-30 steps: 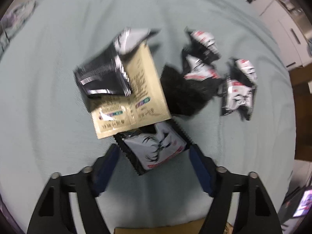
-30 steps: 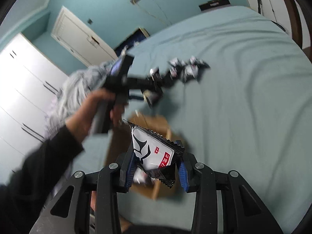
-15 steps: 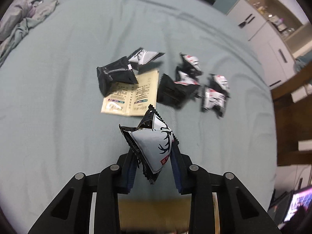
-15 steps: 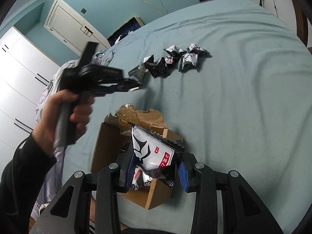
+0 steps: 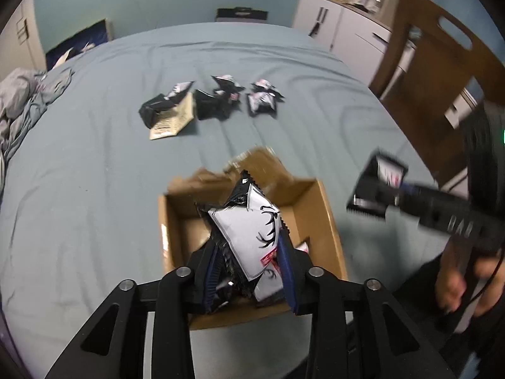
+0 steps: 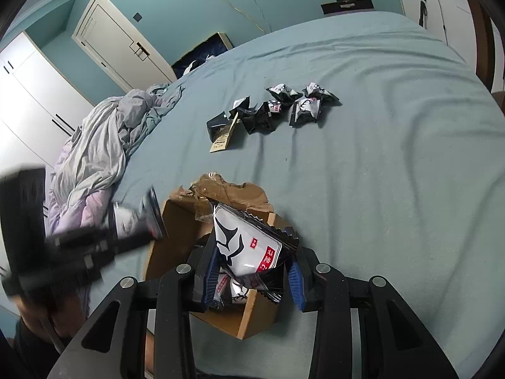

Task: Organize snacks
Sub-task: 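Lower the white packet into the box and open the left gripper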

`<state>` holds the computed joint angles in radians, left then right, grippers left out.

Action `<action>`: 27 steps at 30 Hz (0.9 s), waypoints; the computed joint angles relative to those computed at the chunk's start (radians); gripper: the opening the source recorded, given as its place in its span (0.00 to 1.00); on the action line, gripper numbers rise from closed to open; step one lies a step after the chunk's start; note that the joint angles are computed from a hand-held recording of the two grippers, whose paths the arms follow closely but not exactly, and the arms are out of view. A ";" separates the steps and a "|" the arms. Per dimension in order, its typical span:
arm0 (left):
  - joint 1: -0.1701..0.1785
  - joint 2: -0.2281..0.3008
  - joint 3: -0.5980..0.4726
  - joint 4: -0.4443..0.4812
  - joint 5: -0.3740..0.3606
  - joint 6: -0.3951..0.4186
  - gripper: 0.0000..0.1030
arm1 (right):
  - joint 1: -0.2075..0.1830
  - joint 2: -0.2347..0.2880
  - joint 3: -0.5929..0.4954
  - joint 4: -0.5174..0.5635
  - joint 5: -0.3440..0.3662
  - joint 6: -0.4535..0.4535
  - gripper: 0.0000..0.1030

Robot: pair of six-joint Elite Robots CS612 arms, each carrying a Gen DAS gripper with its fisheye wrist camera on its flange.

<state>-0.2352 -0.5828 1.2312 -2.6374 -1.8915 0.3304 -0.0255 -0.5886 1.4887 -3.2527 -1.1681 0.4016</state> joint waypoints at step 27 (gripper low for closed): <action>0.012 0.020 0.058 -0.354 0.232 -0.131 0.81 | 0.065 0.008 -0.031 -0.016 -0.107 -0.162 0.75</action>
<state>-0.2234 -0.5630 1.2896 -2.9917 -1.6593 0.1997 0.0391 -0.5802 1.4574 -3.2682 -1.2753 0.2392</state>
